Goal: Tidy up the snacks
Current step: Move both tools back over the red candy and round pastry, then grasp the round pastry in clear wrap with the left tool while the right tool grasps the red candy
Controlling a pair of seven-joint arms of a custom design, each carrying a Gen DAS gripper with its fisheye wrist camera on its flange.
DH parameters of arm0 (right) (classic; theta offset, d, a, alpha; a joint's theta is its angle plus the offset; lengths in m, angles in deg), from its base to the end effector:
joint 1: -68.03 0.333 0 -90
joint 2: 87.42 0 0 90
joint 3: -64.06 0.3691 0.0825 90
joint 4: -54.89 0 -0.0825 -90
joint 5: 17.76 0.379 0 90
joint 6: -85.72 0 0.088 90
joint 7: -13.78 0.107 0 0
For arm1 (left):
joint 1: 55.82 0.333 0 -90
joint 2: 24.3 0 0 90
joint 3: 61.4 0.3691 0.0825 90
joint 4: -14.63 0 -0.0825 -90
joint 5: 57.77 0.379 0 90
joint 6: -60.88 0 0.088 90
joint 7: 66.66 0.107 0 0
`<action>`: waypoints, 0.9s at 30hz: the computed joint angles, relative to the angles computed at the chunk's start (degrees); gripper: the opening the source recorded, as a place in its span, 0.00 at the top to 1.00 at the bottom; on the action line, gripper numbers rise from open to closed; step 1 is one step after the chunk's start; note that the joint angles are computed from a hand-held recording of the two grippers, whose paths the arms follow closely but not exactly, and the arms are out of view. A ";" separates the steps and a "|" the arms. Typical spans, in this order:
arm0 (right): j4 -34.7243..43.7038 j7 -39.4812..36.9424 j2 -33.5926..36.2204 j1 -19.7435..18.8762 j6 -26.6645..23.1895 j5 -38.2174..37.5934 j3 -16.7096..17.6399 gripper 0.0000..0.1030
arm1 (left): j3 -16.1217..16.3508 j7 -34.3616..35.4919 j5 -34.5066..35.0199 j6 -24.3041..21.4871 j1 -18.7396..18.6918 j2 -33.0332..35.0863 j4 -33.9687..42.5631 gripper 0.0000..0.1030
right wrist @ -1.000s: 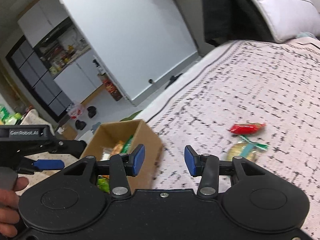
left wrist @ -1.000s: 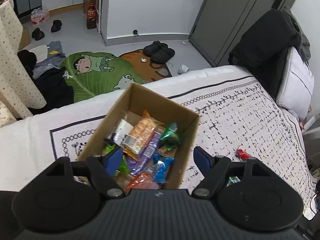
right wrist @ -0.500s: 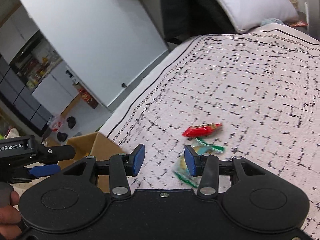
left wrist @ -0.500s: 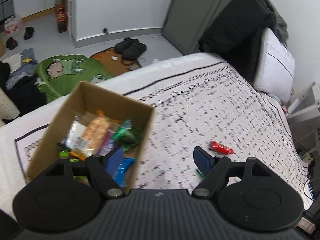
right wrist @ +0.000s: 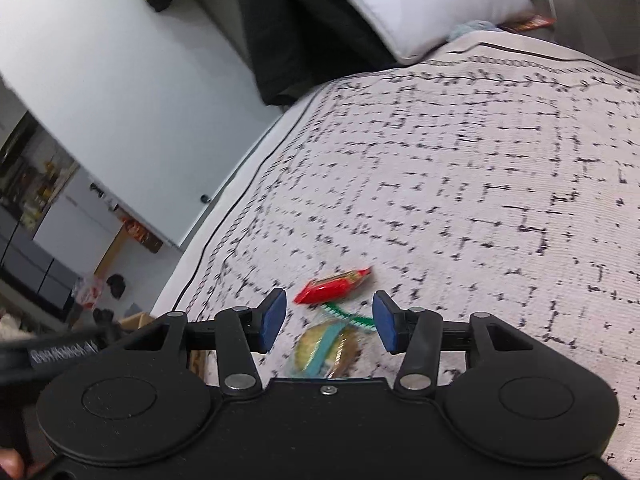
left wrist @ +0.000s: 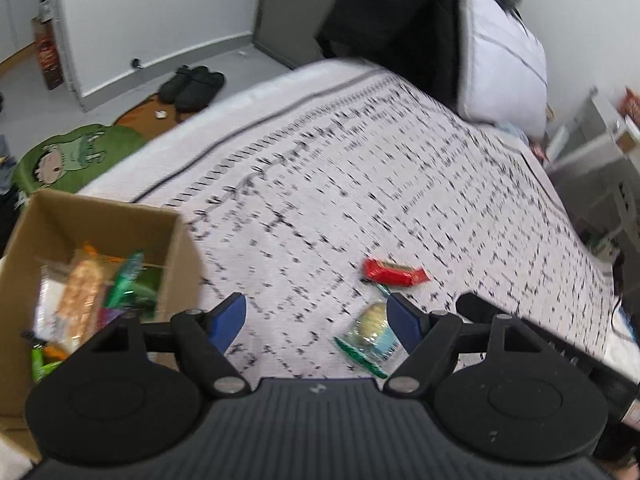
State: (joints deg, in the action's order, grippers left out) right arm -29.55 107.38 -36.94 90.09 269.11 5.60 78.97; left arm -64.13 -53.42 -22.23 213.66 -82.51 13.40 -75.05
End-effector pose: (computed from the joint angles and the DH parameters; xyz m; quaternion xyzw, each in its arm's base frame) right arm 0.6943 0.3936 0.2912 -0.6352 0.6475 -0.0348 0.4196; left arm 0.6614 -0.3834 0.3477 -0.7866 0.5501 -0.2358 0.1517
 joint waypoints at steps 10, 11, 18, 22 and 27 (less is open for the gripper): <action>2.14 4.45 1.95 0.75 -1.32 1.70 -2.20 0.53 | -1.59 8.83 -3.78 3.60 0.36 8.57 7.30 0.26; 2.47 4.68 2.23 0.81 -1.60 1.61 -2.32 0.53 | -1.17 9.22 -3.91 4.33 0.10 9.30 7.84 0.26; 6.96 4.49 5.66 0.44 -3.82 0.78 -0.97 0.52 | -1.61 13.66 -7.09 9.04 0.71 13.23 10.16 0.26; 9.58 3.24 7.70 -0.03 -4.30 0.60 0.45 0.50 | -0.96 15.85 -8.37 10.34 0.29 14.97 11.32 0.26; 12.61 2.47 9.73 0.49 -5.69 0.71 0.57 0.50 | -1.59 18.80 -10.76 10.92 0.92 15.75 11.40 0.27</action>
State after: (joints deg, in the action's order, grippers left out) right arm -16.94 109.85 -27.21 90.58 263.42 6.31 79.54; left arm -65.72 -34.62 -32.99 224.57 -81.59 29.15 -63.66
